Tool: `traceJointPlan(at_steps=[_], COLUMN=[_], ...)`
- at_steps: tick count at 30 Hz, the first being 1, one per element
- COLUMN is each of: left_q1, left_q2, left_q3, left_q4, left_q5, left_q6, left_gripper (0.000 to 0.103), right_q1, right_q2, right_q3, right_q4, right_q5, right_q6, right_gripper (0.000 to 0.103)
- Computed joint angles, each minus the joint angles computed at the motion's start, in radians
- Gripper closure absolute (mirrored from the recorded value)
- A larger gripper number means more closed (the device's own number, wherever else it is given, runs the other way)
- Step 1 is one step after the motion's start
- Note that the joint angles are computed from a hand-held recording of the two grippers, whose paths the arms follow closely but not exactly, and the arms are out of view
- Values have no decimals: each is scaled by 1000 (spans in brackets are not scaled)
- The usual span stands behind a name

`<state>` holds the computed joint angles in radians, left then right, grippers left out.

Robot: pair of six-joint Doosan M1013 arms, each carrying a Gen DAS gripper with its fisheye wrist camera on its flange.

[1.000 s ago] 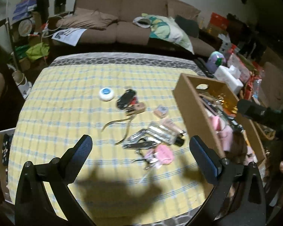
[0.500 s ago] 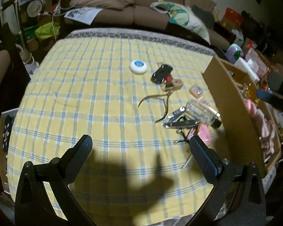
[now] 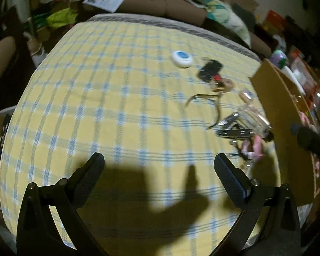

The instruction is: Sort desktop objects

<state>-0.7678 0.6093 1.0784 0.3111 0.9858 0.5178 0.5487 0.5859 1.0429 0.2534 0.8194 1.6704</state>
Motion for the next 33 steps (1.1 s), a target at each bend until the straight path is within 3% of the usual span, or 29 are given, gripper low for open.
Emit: traceJointPlan(at_steps=[6,16,20,33], left_q1=[-13,-47,-58,-58], left_q2=[-4,16,19,18], left_q3=[33,35,46,48], left_q4=[21,174,235,239], left_q5=[15,78,69,66], left_q6=[-36,-42,-72,-76], left_gripper=[0,0,0,0], right_q1=[36,88,110,108], right_q2=[-14,-7,7,5], right_q3=[97,157,143,147], right_q4=[-200,-482,-595,-589], right_q5=[-64,-75,-35,-36], right_q6=[212,413,451,453], right_gripper=[0,0,0,0])
